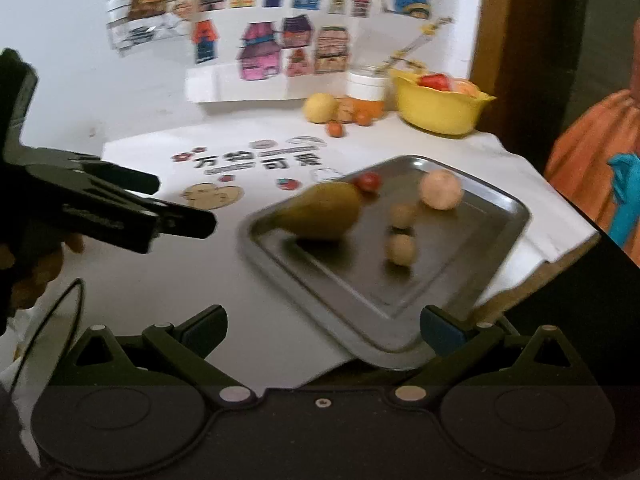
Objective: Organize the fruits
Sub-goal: 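Withdraw both tools from the tray and move toward the fruits beside the jar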
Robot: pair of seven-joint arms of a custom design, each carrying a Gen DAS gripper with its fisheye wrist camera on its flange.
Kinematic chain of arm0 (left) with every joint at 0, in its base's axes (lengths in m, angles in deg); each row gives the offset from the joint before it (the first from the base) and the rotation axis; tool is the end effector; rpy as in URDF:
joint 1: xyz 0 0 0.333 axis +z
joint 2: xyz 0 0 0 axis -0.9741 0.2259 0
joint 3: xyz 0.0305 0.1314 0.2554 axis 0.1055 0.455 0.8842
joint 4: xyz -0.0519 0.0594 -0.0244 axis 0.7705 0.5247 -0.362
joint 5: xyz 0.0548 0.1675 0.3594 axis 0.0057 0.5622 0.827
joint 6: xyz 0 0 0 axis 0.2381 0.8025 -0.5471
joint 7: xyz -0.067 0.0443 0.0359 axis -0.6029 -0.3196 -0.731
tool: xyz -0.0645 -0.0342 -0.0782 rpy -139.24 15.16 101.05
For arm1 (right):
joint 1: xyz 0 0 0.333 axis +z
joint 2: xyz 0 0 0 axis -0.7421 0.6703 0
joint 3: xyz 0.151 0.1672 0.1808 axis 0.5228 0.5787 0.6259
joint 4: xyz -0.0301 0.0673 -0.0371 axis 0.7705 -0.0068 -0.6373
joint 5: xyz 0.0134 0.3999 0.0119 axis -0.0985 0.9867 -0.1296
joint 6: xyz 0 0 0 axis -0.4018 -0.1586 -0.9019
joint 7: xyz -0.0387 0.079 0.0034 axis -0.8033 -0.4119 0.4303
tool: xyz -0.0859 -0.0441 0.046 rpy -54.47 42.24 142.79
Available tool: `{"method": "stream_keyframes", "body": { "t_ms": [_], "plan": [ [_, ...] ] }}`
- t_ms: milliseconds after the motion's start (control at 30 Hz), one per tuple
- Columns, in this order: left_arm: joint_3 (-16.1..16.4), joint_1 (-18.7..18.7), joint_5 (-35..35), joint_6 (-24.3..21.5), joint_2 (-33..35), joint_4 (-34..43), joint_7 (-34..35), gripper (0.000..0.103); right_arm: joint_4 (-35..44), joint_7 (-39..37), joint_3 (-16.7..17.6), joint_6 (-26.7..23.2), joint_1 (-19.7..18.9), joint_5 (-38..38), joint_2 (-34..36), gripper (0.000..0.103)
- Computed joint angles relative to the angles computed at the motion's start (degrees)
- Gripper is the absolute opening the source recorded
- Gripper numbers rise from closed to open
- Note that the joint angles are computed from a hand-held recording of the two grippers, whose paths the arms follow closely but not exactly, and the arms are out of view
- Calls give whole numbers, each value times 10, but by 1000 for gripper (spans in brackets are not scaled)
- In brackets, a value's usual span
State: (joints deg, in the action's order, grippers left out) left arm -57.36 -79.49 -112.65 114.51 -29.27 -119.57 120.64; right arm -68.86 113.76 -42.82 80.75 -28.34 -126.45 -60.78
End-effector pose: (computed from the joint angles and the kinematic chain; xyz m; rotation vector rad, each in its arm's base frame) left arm 0.5469 -0.0595 0.3765 -1.1806 2.3205 -1.1795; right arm 0.4411 0.2897 0.4169 -1.7609 1.8545 -0.8014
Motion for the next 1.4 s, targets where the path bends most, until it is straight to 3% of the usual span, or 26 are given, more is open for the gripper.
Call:
{"method": "stream_keyframes", "body": {
  "t_ms": [400,733,967,1233,1400],
  "plan": [
    [5,19,23,70,24,41,-21,102,107,-63,-29,62,19,0,90,102],
    [-16,47,142,92,102,169,-173,103,238,-176,-82,84,28,3,174,102],
    [-41,49,266,121,205,302,-287,103,357,-255,-131,105,31,-13,253,102],
    [-34,18,431,98,344,485,-422,103,512,-374,-165,104,16,104,380,102],
    [-44,4,507,81,429,597,-467,102,601,-467,-161,78,-5,198,455,102]
  ]
}}
